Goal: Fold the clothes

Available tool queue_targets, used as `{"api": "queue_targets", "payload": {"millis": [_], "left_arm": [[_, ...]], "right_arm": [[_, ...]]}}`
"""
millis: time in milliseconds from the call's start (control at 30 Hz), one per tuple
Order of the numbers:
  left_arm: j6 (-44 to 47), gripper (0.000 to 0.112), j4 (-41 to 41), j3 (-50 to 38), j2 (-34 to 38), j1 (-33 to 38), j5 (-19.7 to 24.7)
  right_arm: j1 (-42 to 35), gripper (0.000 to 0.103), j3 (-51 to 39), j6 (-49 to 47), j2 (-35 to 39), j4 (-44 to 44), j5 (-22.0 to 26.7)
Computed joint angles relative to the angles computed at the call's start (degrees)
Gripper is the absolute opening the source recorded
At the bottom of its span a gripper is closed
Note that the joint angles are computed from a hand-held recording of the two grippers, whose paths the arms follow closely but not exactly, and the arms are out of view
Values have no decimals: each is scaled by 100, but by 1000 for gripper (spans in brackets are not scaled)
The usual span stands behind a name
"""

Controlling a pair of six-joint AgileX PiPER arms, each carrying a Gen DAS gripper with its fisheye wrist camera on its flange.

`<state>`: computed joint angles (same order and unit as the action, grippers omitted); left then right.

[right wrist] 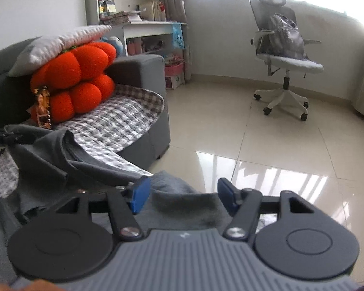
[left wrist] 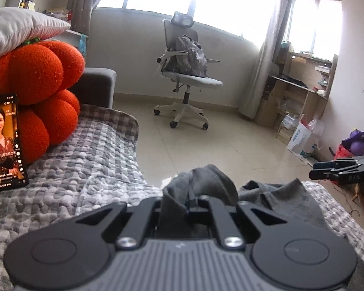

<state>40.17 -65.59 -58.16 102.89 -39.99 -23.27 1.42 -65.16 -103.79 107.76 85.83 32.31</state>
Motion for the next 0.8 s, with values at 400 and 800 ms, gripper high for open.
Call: {"api": "queue_targets", "payload": {"millis": [400, 800], "left_arm": [[-1382, 6, 1211, -246, 668, 584, 262], [-1778, 5, 1438, -124, 715, 488, -118]], "right_arm": [[408, 60, -1336, 1579, 1332, -1323, -394], [308, 5, -518, -846, 986, 919, -324]]}}
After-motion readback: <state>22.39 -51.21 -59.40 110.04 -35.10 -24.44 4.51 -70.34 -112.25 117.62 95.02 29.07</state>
